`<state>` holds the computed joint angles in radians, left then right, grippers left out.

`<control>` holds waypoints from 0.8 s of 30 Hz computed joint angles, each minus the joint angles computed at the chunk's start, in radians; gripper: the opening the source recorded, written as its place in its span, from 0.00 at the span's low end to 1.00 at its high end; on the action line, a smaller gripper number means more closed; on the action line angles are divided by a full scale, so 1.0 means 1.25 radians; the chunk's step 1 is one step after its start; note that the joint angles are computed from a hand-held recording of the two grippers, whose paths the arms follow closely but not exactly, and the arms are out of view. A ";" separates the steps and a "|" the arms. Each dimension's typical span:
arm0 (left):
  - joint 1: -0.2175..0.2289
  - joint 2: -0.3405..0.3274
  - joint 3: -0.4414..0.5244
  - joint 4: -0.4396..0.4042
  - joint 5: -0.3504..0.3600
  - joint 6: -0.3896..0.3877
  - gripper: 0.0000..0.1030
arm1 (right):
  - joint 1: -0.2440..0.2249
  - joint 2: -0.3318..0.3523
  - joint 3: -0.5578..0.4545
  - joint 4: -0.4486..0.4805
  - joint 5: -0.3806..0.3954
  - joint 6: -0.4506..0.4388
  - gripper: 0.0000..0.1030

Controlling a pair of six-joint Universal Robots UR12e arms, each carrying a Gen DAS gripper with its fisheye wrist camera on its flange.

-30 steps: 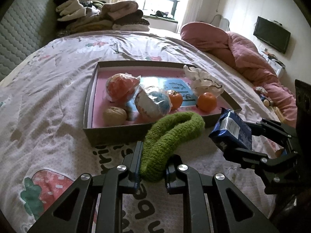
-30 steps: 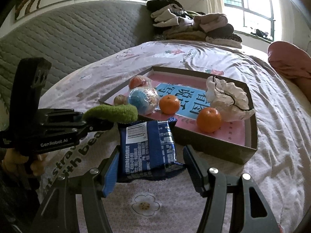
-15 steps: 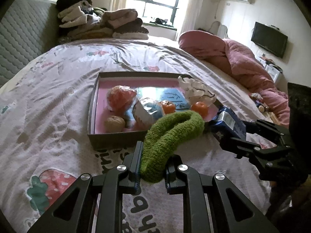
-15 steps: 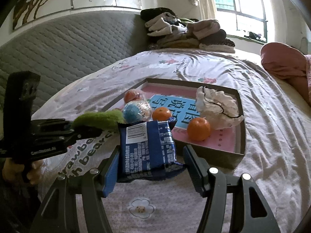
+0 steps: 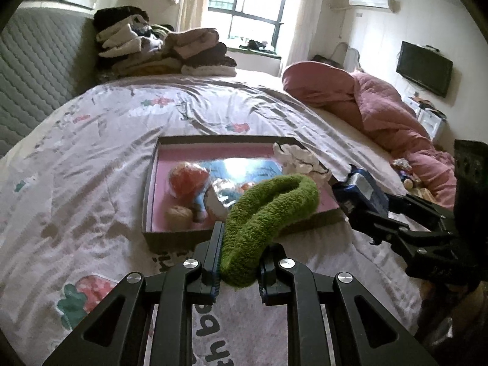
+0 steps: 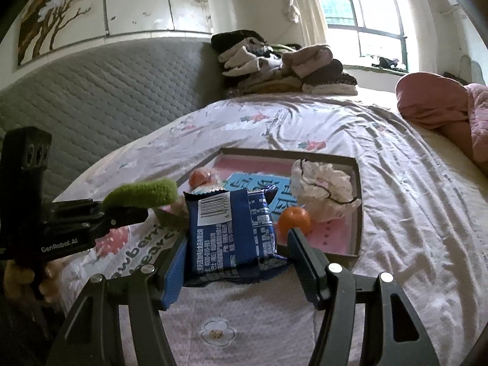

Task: Organize objects
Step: 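Lift and carry the green ring and the blue snack bag over the pink tray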

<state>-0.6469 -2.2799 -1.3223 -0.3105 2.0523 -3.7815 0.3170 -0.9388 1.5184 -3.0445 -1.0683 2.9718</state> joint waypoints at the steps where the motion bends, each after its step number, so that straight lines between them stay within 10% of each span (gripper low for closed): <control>1: 0.000 0.000 0.003 0.002 0.001 0.001 0.18 | -0.001 0.000 0.001 -0.008 0.000 0.006 0.61; 24: 0.000 -0.012 0.056 0.008 0.041 0.047 0.18 | -0.005 -0.010 0.003 -0.120 -0.015 0.052 0.61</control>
<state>-0.6471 -2.2944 -1.2523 -0.3009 2.1037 -3.7222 0.3102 -0.9516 1.5217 -3.1943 -1.0874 3.0372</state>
